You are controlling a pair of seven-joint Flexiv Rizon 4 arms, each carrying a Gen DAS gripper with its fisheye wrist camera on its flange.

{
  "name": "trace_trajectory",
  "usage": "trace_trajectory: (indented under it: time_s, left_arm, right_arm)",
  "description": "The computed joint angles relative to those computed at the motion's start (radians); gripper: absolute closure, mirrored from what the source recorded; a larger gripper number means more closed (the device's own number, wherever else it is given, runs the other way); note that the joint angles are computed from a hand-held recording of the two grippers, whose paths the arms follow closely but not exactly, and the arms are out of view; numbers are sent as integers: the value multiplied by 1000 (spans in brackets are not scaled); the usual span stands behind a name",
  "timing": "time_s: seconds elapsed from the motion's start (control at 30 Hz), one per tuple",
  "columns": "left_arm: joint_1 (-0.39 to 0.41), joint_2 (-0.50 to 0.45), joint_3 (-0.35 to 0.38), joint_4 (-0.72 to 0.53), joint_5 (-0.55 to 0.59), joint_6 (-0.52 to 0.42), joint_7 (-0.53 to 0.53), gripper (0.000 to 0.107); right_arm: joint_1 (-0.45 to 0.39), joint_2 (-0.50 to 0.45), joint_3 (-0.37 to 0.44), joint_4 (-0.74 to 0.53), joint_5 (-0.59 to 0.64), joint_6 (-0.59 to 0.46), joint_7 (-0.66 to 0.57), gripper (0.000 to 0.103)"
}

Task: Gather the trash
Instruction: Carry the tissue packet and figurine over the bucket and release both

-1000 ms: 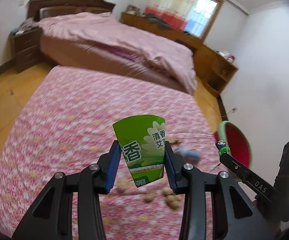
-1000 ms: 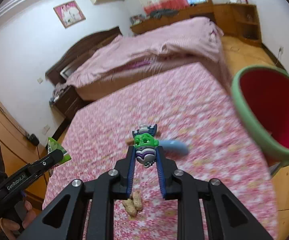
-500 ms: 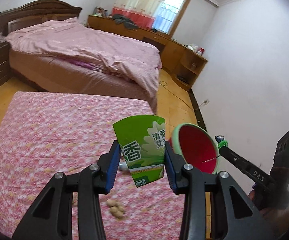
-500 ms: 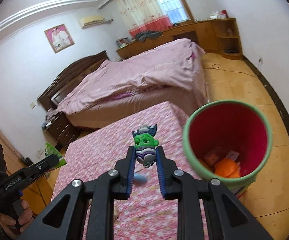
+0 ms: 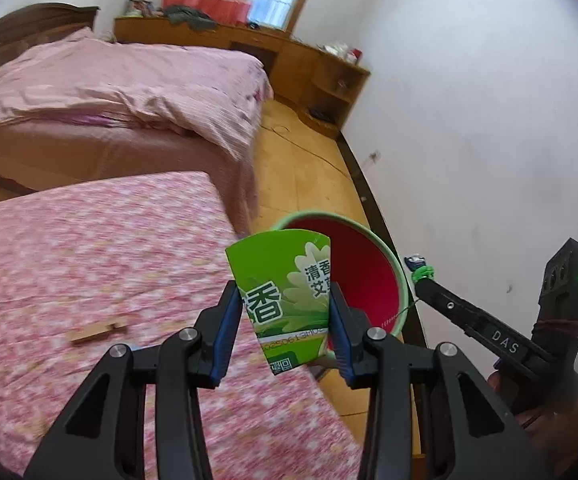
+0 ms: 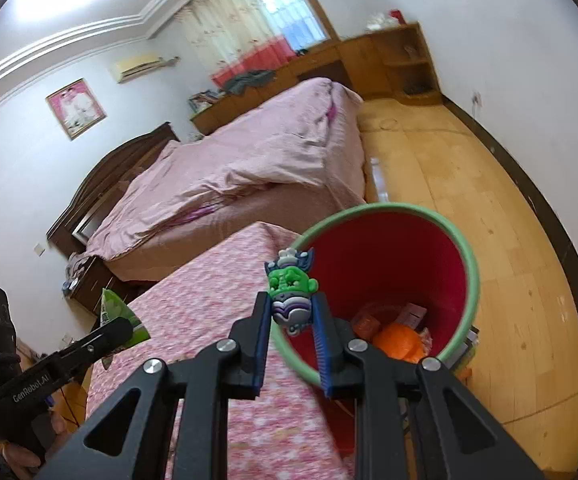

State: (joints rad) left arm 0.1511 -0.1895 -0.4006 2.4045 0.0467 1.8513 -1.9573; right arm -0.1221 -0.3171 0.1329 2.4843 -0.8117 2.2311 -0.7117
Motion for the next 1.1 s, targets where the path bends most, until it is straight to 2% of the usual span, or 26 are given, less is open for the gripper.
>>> trace_trajectory:
  time_s: [0.13, 0.23, 0.43, 0.47, 0.57, 0.6, 0.77, 0.87, 1.0, 1.1]
  left_arm:
    - [-115, -113, 71, -105, -40, -37, 56, 65]
    - [-158, -172, 84, -158, -74, -64, 96, 65]
    - [-244, -253, 132, -234, -125, -95, 169, 63]
    - [-279, -258, 163, -244, -135, -103, 178, 60]
    - [-435, -268, 321, -285, -167, -146, 178, 57]
    - [-446, -273, 329, -288, -184, -147, 191, 57]
    - [-405, -278, 281, -280, -205, -135, 209, 52]
    - [-401, -278, 277, -277, -214, -129, 215, 49]
    - [-354, -279, 222, -270, -219, -120, 225, 48]
    - [-377, -274, 246, -269, -229, -127, 220, 48]
  right_arm:
    - [-31, -60, -16, -34, -21, -12, 27, 80]
    - [-12, -97, -23, -53, 51, -35, -9, 80]
    - [-79, -177, 17, -111, 1, -67, 12, 80]
    - [-90, -185, 23, -119, -9, -66, 15, 80]
    - [-130, -209, 42, -138, -59, -57, 43, 78]
    - [-137, -214, 45, -142, -71, -52, 54, 78]
    - [-142, -216, 35, -144, -93, -34, 83, 78]
    - [-138, -207, 31, -133, -95, -23, 97, 74]
    - [-136, -204, 19, -118, -87, 9, 107, 71]
    - [-132, -198, 8, -108, -82, 18, 111, 71]
